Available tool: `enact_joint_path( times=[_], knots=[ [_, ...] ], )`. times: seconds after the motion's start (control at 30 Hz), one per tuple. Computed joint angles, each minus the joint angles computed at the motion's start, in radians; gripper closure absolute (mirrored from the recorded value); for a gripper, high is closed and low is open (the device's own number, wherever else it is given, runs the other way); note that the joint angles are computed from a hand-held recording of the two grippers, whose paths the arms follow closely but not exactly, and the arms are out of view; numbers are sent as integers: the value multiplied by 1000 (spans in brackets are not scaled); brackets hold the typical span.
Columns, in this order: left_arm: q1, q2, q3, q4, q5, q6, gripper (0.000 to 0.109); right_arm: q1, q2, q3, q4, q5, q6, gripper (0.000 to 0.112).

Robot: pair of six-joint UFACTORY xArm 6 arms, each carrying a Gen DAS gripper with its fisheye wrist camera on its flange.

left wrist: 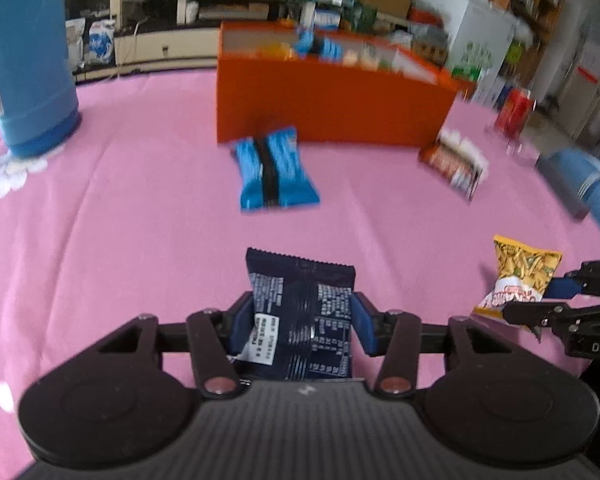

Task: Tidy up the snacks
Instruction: 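Carry both held packets over the orange box and open both tools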

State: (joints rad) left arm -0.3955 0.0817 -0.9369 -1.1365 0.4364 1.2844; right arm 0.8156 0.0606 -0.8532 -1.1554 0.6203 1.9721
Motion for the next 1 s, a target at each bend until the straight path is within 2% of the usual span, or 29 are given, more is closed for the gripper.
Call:
enact_joint_path(
  times=[0.13, 0.3, 0.37, 0.5, 0.6, 0.67, 0.73, 0.77, 0.8, 0.83, 0.87, 0.93, 0.97, 1.0],
  knots=[
    [2, 12, -55, -4, 17, -24, 58, -7, -32, 1, -32, 47, 2, 85],
    [-8, 46, -144, 5, 21, -45, 58, -40, -81, 16, -180, 64, 153, 85],
    [-12, 73, -210, 4, 24, -65, 59, -78, -101, 2, -227, 67, 155, 84],
    [-38, 195, -441, 24, 17, -119, 59, -190, -91, -80, -312, 49, 88, 84],
    [-73, 347, -670, 115, -8, -210, 58, -312, -13, -198, -332, -18, -8, 83],
    [-85, 475, -848, 224, 7, -332, 59, -394, 71, -299, -306, -81, -95, 82],
    [-90, 614, -1034, 358, 39, -477, 56, -466, 161, -396, -257, -151, -171, 73],
    [-88, 678, -1120, 421, 62, -552, 50, -495, 203, -435, -226, -189, -205, 65],
    [-86, 735, -1195, 475, 84, -624, 44, -518, 237, -466, -215, -220, -215, 62],
    [-86, 769, -1234, 524, 87, -685, 44, -533, 260, -486, -209, -240, -219, 61],
    [-85, 774, -1230, 537, 78, -704, 44, -541, 270, -495, -222, -246, -211, 61],
    [-84, 712, -1116, 458, 18, -628, 42, -534, 238, -463, -366, -233, -83, 48],
    [-86, 664, -1034, 394, -19, -560, 41, -519, 207, -428, -438, -204, -9, 32],
    [-87, 611, -948, 331, -53, -497, 40, -496, 171, -383, -492, -164, 54, 21]
  ],
)
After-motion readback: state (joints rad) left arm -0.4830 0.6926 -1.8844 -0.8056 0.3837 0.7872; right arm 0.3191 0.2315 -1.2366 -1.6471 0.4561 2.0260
